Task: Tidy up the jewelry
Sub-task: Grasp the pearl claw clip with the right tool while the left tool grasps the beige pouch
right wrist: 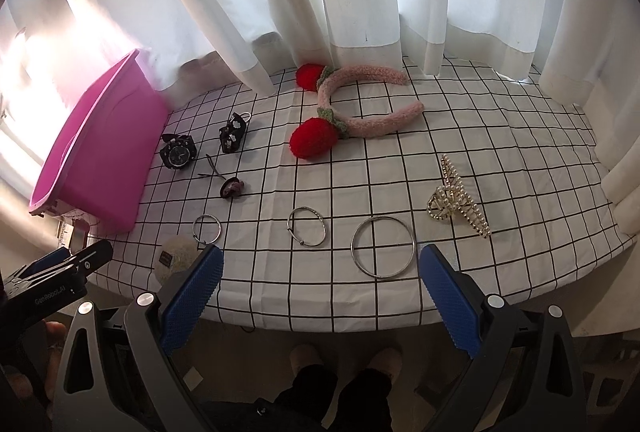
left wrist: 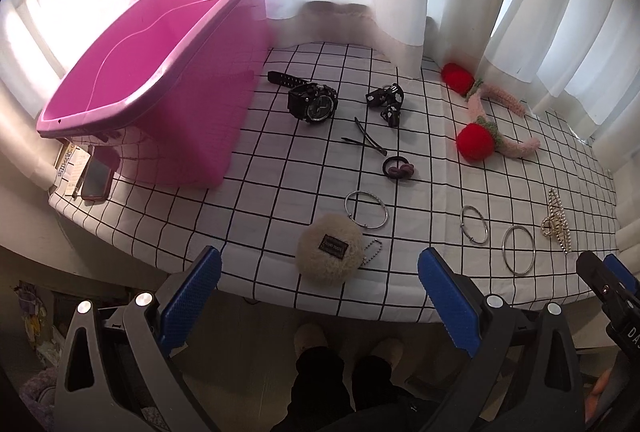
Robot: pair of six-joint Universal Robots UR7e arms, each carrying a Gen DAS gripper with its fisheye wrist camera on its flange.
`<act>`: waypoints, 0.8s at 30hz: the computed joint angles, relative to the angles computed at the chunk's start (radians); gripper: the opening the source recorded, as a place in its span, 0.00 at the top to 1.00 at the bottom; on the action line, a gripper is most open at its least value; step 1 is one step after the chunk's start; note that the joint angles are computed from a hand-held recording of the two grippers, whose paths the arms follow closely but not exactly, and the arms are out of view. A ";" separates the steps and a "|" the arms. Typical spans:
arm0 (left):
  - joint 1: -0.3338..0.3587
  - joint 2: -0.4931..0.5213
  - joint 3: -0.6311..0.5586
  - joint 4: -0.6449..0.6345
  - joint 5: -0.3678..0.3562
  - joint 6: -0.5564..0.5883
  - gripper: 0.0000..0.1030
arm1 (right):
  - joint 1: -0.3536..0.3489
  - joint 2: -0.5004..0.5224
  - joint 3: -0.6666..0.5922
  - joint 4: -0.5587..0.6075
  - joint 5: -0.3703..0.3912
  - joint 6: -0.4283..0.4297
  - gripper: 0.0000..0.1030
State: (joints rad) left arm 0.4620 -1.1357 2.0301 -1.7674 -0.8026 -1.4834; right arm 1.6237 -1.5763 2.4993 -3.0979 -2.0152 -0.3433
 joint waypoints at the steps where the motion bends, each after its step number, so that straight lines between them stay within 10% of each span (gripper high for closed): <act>1: 0.005 -0.006 0.018 -0.024 -0.007 0.004 0.06 | -0.016 -0.002 0.005 0.005 0.010 -0.002 0.09; 24: 0.109 0.119 0.156 -0.390 0.034 0.131 0.06 | -0.327 0.168 -0.024 -0.316 0.024 -0.273 0.09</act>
